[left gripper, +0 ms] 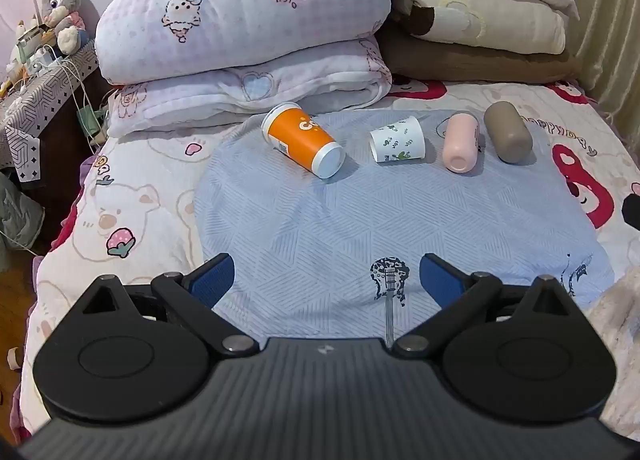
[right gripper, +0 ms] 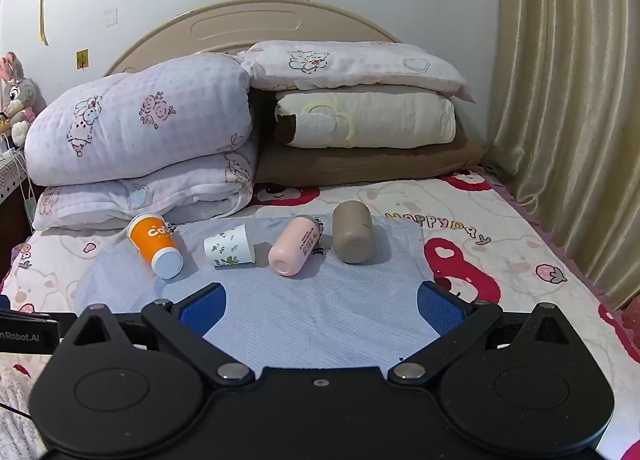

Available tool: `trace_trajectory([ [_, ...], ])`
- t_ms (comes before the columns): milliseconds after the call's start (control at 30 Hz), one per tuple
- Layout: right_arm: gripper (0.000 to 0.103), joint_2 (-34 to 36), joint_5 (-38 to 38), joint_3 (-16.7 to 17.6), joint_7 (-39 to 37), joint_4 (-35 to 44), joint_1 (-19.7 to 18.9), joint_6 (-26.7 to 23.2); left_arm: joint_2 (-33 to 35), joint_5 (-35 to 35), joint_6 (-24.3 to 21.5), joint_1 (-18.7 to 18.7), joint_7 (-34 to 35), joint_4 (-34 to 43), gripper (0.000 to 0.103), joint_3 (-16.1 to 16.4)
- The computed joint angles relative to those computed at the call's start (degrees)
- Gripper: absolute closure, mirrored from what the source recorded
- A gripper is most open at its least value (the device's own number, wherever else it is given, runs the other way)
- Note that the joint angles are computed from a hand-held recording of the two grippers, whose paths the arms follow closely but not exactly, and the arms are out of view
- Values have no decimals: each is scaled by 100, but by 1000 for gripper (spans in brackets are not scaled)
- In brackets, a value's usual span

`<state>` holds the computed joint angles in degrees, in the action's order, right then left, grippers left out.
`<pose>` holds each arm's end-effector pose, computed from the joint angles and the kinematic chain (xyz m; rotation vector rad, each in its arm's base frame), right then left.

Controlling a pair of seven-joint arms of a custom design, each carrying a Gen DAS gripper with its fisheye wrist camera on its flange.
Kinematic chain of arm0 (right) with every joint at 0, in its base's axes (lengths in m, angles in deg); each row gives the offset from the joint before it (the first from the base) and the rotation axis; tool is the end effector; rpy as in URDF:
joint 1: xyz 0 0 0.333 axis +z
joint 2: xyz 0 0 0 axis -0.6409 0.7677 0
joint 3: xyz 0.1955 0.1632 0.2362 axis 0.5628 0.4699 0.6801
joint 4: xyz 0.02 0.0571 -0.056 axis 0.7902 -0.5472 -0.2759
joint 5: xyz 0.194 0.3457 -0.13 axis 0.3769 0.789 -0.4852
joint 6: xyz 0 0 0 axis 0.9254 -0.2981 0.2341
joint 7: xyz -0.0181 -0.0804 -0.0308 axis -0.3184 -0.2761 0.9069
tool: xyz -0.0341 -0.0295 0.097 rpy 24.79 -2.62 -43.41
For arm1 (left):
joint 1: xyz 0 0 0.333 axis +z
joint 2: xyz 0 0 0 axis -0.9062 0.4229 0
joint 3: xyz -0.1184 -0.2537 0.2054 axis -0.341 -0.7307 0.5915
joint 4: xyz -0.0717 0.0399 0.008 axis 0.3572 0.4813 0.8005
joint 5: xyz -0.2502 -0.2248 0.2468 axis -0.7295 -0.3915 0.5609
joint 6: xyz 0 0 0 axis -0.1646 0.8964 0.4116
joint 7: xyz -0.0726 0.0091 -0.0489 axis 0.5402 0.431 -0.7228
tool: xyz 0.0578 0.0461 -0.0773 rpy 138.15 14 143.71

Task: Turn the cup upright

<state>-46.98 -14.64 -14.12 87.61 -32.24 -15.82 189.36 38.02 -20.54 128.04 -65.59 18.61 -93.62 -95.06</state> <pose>0.5272 0.3506 0.6072 -1.7179 1.5500 -0.8151 0.5190 -0.1290 0.6010 -1.9195 1.6097 -0.5349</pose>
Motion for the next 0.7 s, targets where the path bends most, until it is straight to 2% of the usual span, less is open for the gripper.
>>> trace_trajectory([
  [700,0,-100,0,-22,10,-111,-51,83,-43,181,139,69,-199,-79,3,-36],
])
